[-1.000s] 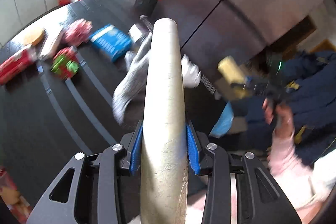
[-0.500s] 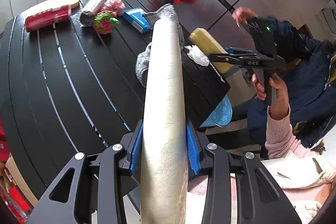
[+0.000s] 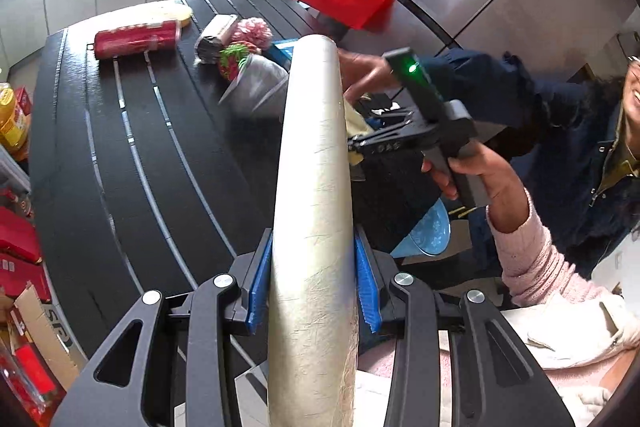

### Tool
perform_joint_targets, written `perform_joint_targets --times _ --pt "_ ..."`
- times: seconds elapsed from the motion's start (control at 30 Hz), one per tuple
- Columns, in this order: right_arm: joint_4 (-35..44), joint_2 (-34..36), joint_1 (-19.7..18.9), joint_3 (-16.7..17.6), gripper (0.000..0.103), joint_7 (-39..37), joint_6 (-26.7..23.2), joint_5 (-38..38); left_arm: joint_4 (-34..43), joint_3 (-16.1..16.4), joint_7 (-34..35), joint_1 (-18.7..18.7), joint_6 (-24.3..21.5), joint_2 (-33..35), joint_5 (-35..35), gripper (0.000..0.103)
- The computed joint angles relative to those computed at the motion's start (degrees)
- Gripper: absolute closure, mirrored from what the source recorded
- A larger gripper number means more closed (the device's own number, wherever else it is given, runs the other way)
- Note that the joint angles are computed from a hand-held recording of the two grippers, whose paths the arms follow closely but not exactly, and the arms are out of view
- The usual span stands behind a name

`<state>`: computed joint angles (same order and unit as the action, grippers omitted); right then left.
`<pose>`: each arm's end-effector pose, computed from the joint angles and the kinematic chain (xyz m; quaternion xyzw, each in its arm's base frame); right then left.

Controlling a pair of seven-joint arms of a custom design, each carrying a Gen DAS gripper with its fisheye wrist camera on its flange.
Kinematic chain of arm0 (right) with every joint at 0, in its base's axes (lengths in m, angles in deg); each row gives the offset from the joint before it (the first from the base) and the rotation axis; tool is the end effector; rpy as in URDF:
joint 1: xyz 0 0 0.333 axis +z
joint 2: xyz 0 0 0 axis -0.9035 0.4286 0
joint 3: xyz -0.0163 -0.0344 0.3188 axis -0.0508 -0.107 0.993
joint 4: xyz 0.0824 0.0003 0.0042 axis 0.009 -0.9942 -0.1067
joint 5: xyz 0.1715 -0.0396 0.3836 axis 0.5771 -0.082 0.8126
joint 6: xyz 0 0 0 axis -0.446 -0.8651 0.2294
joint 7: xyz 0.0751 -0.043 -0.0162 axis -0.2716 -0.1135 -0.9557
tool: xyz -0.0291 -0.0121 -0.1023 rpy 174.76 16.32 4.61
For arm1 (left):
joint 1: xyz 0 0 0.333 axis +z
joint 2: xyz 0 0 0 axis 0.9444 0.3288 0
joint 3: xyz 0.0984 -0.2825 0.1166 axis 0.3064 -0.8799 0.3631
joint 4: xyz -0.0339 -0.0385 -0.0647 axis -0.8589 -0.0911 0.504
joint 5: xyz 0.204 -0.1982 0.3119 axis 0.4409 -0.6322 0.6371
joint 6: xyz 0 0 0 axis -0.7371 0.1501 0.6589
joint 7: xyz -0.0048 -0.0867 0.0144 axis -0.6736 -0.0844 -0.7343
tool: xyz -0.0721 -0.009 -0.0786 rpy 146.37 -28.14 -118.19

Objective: Collect trash
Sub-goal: 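Lift the tube with the left tool while the right tool lifts the sponge toward the bucket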

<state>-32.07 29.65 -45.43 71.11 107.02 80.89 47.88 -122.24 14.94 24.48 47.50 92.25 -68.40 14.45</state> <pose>0.6491 0.3202 0.5725 -0.8935 0.4155 0.0511 0.1625 0.4828 -0.4214 0.6316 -0.6470 0.6927 -0.3185 0.0099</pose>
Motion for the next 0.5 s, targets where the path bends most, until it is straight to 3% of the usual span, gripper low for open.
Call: perform_joint_targets --times 0.1,0.3,0.5 --pt "-0.26 0.42 0.00 0.53 0.046 -0.31 -0.24 1.29 -1.79 0.04 -1.56 0.10 -1.03 -2.34 0.92 0.067" --pt "-9.96 -8.76 -1.37 0.40 0.046 -4.17 7.31 4.03 -2.67 -0.61 -3.34 0.07 -1.26 -4.69 3.29 0.067" --pt "-26.18 -23.84 -4.56 -2.89 0.046 -6.77 14.00 7.61 7.70 -2.11 4.45 -2.45 -2.88 4.29 2.68 0.067"
